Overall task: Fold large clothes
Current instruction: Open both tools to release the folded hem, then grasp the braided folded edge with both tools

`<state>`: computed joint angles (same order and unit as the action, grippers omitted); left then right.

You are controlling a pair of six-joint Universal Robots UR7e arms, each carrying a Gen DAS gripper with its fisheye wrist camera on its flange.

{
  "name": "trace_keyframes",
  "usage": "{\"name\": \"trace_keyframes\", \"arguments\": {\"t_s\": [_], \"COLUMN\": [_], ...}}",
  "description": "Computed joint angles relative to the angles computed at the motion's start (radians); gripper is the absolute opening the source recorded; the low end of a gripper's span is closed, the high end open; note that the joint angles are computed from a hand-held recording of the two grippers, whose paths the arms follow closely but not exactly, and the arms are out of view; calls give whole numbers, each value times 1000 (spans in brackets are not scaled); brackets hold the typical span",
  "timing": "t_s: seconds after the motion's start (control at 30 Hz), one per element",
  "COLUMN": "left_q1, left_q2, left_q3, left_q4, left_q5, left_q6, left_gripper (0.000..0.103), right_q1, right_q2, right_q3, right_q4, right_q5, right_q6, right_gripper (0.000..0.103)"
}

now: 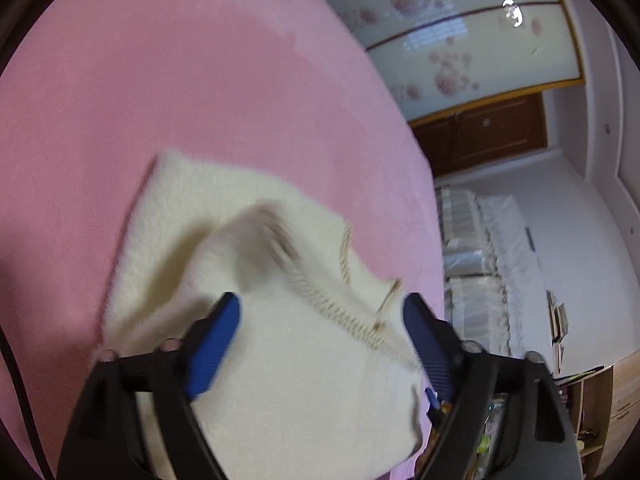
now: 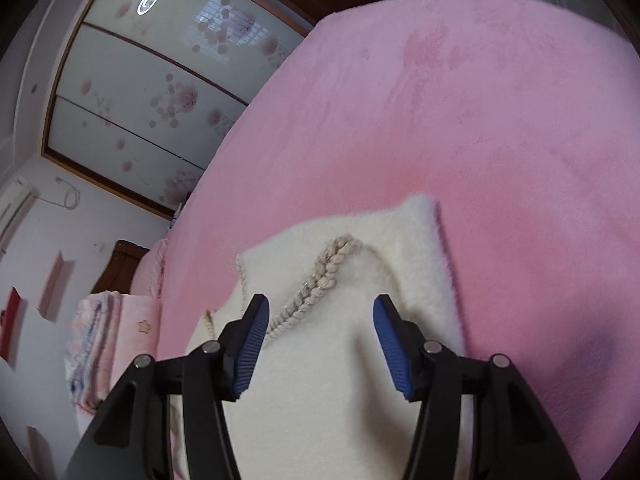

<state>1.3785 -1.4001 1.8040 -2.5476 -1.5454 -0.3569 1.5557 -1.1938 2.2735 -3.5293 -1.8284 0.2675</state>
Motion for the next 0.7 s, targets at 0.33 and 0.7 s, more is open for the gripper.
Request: {"name": "trace_keyframes", "arguments": {"t_s": [0.33,0.7], "left_q1": [-78,-96], "left_q2": [57,127], "left_q3": [-86,-70], "left_q4": [136,141], "left_q5": [377,590], "left_q6": [298,616], "left_gripper": [87,87], "right_q1": [91,154], "right_q2": [87,171], "right_q3": [-66,-164], "right_q4": [9,111], "right_q5": [-244,-464], "right_q6": [-217,-484], "right_gripper": [55,55]}}
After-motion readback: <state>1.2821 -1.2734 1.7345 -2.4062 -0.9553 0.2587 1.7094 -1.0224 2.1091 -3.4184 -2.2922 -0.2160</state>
